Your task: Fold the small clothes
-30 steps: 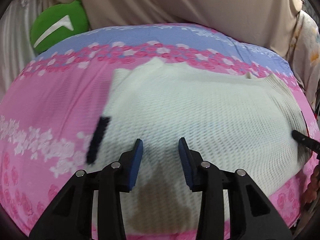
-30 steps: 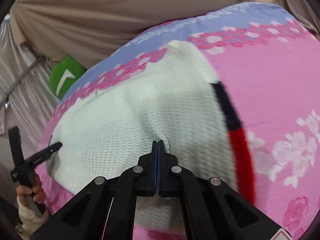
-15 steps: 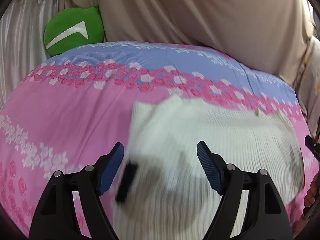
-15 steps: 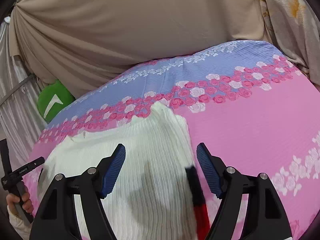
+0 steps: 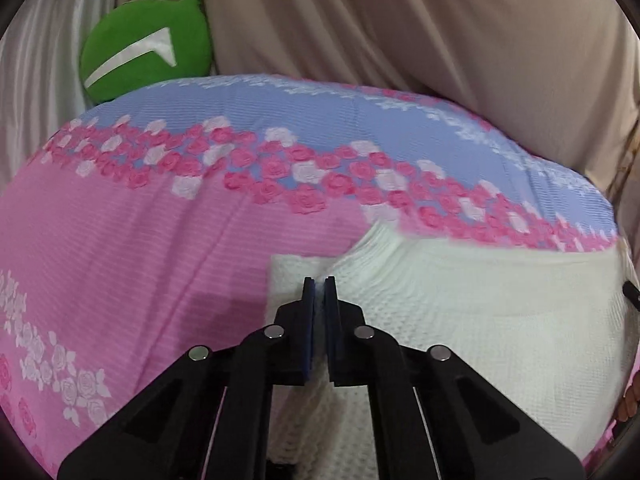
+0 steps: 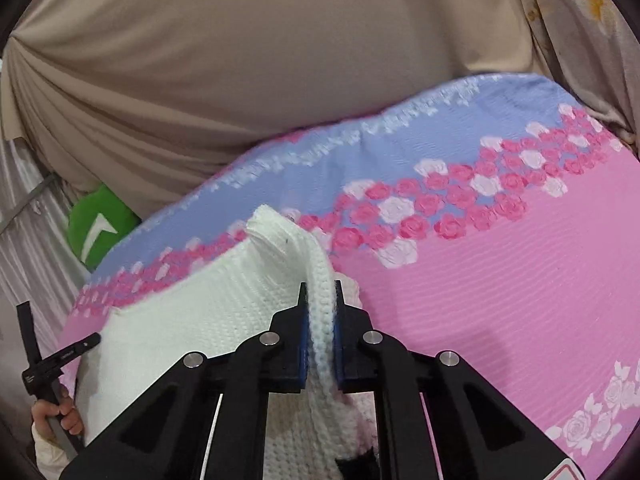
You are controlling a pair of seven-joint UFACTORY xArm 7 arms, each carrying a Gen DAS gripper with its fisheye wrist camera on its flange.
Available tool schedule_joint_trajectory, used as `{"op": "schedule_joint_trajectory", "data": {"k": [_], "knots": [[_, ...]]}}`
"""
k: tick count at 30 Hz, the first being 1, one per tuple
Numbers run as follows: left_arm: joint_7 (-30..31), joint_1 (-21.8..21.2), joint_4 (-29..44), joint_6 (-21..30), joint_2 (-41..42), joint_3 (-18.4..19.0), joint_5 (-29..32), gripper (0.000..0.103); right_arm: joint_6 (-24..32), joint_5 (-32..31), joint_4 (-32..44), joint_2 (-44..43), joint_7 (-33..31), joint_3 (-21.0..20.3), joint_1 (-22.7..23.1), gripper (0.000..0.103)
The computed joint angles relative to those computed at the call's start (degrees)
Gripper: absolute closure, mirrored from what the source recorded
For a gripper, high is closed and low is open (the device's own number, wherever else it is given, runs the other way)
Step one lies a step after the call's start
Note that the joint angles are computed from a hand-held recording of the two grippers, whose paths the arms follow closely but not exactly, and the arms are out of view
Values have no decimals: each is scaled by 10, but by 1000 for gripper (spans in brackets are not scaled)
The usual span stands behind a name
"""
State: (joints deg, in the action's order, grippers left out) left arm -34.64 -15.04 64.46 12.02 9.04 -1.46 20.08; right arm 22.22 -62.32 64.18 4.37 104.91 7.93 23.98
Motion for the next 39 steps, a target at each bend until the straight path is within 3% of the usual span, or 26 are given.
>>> {"op": "schedule_joint_trajectory", "data": {"k": [1, 3, 5, 7, 9, 11, 13, 17, 20, 21, 23, 26, 28, 30, 31, 32, 33, 35, 37, 39], "knots": [[24, 22, 5, 6, 12, -21, -30, 99, -12, 59, -2, 16, -47, 0, -10, 95], [11, -3, 2, -9, 17, 7, -17, 99, -64, 107, -17, 26, -79, -15, -14, 94], [-29, -24, 8, 5, 14, 26, 36, 99, -47, 73, -20, 3, -49, -21, -1, 88], [-19, -11, -4, 0, 1, 12, 16, 98, 14, 2, -23, -27, 24, -9, 14, 83], [10, 5, -41, -22, -38, -9, -27, 96, 70, -27, -31, -59, 34, 22, 20, 83], [-20, 5, -78, -39, -88, -13, 11, 96, 97, -16, -29, -73, -3, 52, 28, 83], [-39, 10, -106, -43, -127, -37, 49, 96, 84, 12, -9, -53, -54, 72, 38, 83], [49, -19, -125, -27, -133, -84, 4, 89, 33, 63, 80, 64, -174, 91, 86, 83], [6, -13, -121, 15, -111, -98, 62, 89, 85, 94, 100, 97, -226, 86, 117, 90], [-3, -1, -131, 20, -115, -101, 66, 90, 98, 95, 74, 77, -209, 75, 123, 92], [29, -3, -176, -3, -146, -68, 12, 90, 67, 94, -22, 2, -133, 46, 121, 97], [37, 25, -227, 1, -197, -59, -19, 95, 89, 101, -137, -107, -44, 50, 95, 103], [88, 7, -251, -6, -215, -41, -87, 96, 65, 107, -188, -153, -11, 58, 78, 103], [96, 13, -266, -9, -233, -50, -115, 96, 80, 96, -207, -183, 29, 85, 65, 99], [115, -5, -275, -11, -245, -35, -152, 94, 97, 98, -208, -190, 40, 99, 60, 82], [135, -20, -283, -12, -257, -21, -188, 82, 132, 106, -208, -200, 46, 117, 57, 52], [155, -37, -293, -15, -270, -4, -225, 74, 155, 109, -209, -207, 50, 130, 52, 41], [189, -60, -312, -19, -292, 26, -289, 57, 153, 131, -221, -217, 45, 155, 28, 36], [154, -9, -317, -2, -298, -13, -274, 43, 69, 134, -252, -224, 55, 133, 22, 36], [146, 0, -333, -10, -303, -16, -280, 41, 13, 116, -255, -202, 78, 133, 9, 39]]}}
